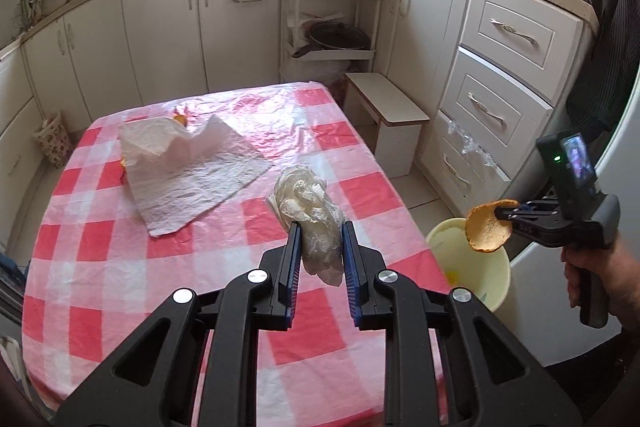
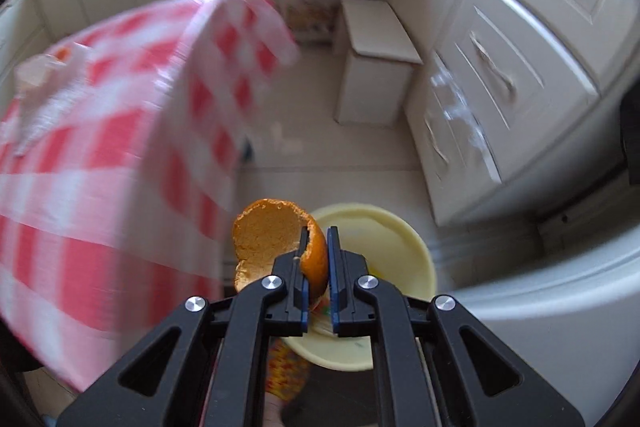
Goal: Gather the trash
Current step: 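Drop the white bag and orange peel into the yellow basin with both grippers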
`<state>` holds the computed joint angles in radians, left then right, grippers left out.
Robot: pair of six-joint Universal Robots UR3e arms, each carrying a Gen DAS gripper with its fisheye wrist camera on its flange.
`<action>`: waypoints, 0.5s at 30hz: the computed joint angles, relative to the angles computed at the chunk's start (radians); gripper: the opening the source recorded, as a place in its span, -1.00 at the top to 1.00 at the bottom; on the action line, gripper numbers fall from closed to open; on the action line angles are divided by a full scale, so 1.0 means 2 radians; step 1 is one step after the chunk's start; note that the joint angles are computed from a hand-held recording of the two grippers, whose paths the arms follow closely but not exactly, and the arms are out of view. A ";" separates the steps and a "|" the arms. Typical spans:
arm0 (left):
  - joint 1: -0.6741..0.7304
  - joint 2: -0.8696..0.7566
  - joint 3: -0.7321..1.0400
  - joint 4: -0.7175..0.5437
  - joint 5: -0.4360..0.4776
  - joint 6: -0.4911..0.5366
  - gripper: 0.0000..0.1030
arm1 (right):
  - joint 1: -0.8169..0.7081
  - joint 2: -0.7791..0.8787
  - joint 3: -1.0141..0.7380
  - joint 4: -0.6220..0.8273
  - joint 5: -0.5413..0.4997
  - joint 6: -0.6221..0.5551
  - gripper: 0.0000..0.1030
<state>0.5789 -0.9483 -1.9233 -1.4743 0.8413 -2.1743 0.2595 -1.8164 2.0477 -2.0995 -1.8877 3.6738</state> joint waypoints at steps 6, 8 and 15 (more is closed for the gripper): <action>-0.182 -0.023 -0.029 0.114 0.052 -0.139 0.63 | -0.112 -0.097 0.076 0.003 0.056 -0.032 0.43; -0.260 -0.059 -0.040 0.180 0.086 -0.202 0.63 | -0.117 -0.143 0.071 -0.007 0.064 -0.026 0.27; -0.475 -0.241 -0.007 0.331 0.183 -0.361 0.63 | -0.069 -0.196 0.013 -0.085 0.026 0.018 -0.05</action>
